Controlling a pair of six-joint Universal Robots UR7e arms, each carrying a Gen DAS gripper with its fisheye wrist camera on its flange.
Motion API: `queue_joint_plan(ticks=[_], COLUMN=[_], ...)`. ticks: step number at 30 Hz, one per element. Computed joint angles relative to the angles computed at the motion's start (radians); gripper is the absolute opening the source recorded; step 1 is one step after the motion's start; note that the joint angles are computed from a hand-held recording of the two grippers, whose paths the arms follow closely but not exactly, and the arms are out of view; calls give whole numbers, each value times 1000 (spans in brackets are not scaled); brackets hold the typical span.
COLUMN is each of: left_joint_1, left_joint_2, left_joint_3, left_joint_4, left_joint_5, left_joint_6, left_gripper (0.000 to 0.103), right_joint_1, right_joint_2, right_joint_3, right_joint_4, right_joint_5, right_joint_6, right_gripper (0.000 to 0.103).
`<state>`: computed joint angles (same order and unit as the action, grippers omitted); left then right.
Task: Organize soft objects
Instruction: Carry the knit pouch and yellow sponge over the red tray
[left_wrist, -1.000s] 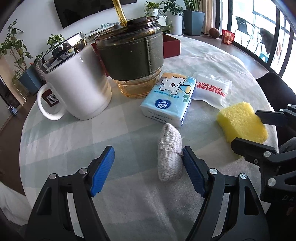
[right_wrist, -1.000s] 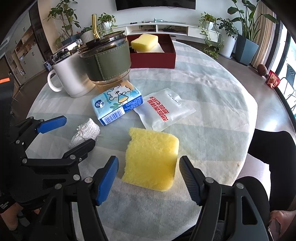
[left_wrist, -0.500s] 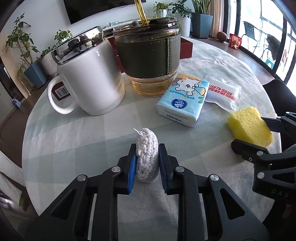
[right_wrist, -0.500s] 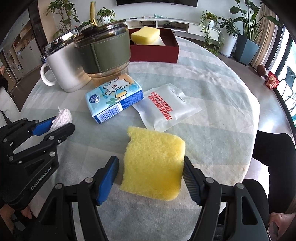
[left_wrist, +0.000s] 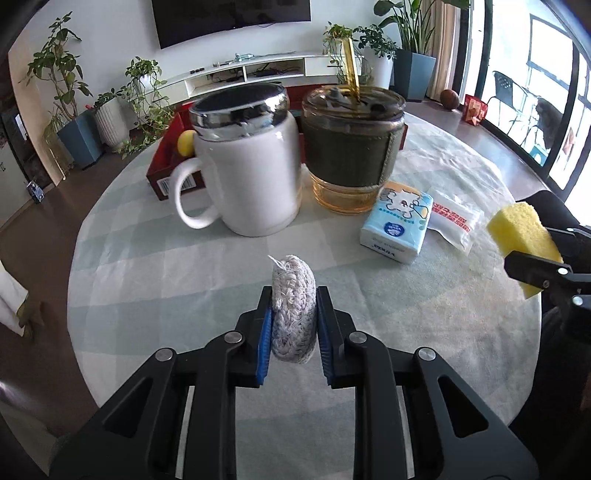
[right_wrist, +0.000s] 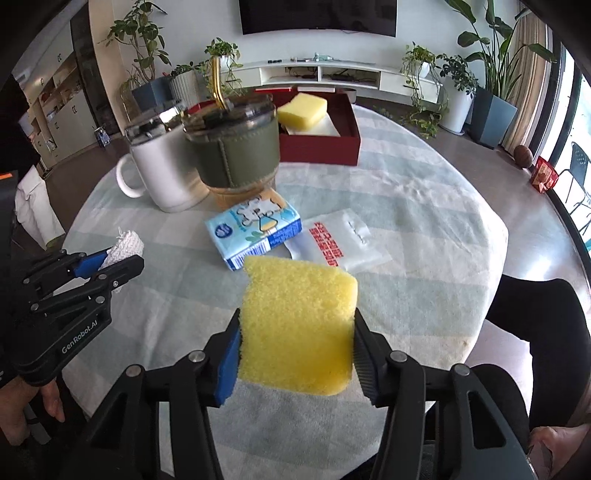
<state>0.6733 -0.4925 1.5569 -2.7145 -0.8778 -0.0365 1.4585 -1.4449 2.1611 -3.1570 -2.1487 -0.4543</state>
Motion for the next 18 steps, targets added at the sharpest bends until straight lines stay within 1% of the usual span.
queue_joint_plan(ticks=[3, 5, 8, 10, 12, 14, 16, 18], left_joint_1=[13, 28, 56, 77, 96, 118, 134, 154], left_joint_2=[-27, -38, -30, -16, 15, 58, 109, 174], left_joint_3=[-13, -37, -113, -176, -258, -363, -462, -596], left_joint_4=[-4, 4, 26, 43, 70, 132, 179, 266], left_joint_5=[12, 16, 47, 49, 60, 43, 38, 11], left_joint_6=[23, 43, 96, 124, 164, 208, 250, 277], left_gripper=[20, 20, 20, 20, 20, 20, 20, 20], right_joint_1=[15, 18, 20, 19, 17, 7, 1, -7], right_joint_2=[-18, -12, 6, 36, 75, 111, 153, 195], right_joint_3=[-27, -59, -125, -192, -264, -341, -419, -502], right_joint_4=[34, 46, 71, 97, 120, 171, 211, 260], right_joint_5=[22, 19, 18, 16, 11, 32, 36, 56], right_joint_6=[-7, -24, -48, -69, -95, -103, -117, -130], right_gripper=[56, 56, 56, 56, 56, 56, 56, 56])
